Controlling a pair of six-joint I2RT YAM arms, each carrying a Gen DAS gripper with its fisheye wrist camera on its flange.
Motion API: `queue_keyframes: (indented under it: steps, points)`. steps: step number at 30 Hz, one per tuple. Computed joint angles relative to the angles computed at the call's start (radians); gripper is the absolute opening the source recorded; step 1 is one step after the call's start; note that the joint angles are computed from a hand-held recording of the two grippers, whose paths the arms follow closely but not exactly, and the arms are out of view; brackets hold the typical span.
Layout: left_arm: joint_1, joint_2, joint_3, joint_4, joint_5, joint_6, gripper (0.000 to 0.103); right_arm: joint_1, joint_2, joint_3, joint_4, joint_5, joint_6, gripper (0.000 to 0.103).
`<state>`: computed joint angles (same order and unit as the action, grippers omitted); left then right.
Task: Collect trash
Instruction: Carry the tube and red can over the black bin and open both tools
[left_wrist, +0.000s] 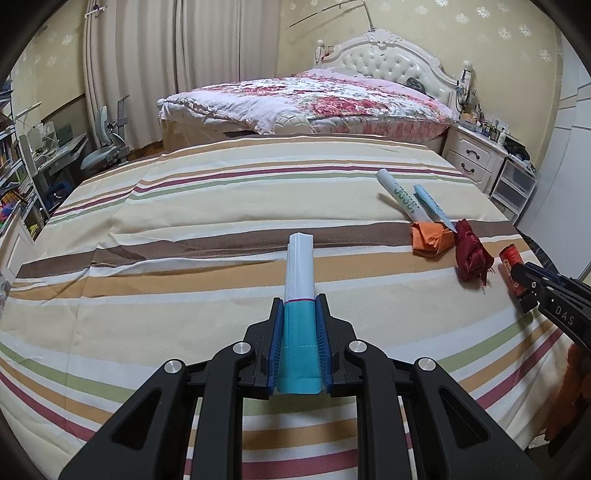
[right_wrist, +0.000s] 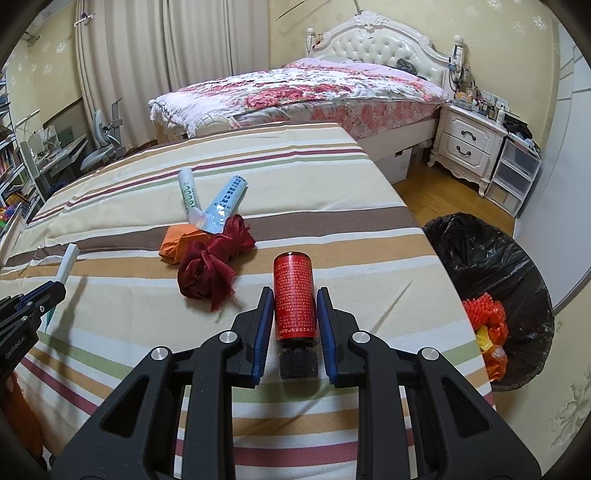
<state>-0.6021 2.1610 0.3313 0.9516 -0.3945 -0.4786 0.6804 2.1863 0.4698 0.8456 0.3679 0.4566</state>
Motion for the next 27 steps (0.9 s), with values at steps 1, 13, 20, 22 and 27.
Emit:
queue_keyframes:
  steps: [1,13,20,22,27]
  points:
    - [-0.007,-0.01,-0.001,0.001,-0.001,0.001,0.019,-0.002,-0.007,-0.011,0.009,0.004,0.001,0.024]
    - [-0.156,-0.087,0.117,-0.098,-0.028,0.056,0.018,-0.092,-0.138,-0.197,0.152,0.05,-0.022,0.023]
    - [-0.247,-0.073,0.282,-0.205,-0.035,0.106,0.018,-0.228,-0.163,-0.275,0.257,0.034,-0.086,0.023]
    - [-0.265,-0.052,0.338,-0.228,-0.032,0.122,0.018,-0.277,-0.158,-0.294,0.295,0.024,-0.114,0.023]
    - [-0.29,0.02,0.494,-0.291,-0.007,0.159,0.019,-0.43,-0.124,-0.317,0.396,-0.043,-0.194,0.023]
